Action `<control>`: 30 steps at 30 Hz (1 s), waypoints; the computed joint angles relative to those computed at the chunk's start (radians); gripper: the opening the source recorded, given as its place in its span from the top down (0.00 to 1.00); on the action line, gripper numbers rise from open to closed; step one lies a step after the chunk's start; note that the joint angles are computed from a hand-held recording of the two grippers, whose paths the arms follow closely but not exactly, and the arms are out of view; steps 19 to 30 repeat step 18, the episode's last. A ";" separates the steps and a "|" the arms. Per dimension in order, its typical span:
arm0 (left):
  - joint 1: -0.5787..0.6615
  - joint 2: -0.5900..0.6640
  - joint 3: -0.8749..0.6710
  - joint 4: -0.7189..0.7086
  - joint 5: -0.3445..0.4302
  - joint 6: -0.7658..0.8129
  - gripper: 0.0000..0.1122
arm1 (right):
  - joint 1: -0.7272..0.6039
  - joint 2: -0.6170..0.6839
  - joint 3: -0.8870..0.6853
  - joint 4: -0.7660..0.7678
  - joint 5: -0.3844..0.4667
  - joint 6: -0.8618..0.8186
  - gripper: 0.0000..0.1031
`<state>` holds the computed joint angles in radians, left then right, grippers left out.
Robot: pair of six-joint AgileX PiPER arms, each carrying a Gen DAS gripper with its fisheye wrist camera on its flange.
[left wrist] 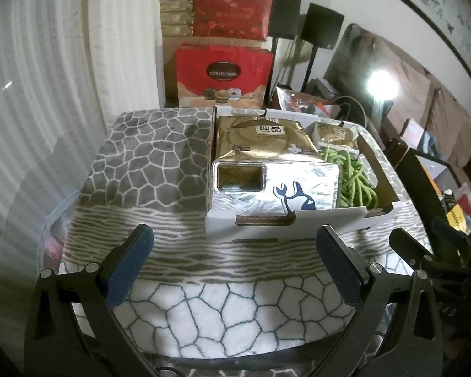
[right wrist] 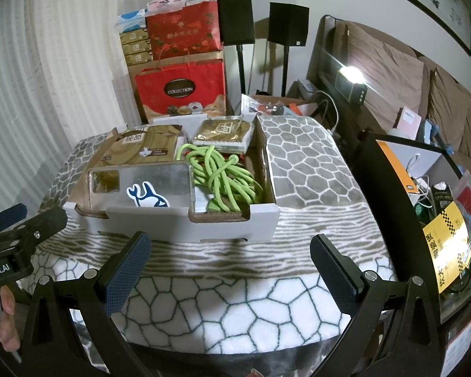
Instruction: Organize objects
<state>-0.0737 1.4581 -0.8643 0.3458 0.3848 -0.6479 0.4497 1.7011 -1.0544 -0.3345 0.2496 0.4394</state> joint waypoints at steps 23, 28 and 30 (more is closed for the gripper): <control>-0.012 0.000 -0.006 -0.013 0.006 0.004 0.08 | 0.004 -0.001 -0.003 -0.004 0.005 0.006 0.01; -0.012 0.000 -0.006 -0.013 0.006 0.004 0.08 | 0.004 -0.001 -0.003 -0.004 0.005 0.006 0.01; -0.012 0.000 -0.006 -0.013 0.006 0.004 0.08 | 0.004 -0.001 -0.003 -0.004 0.005 0.006 0.01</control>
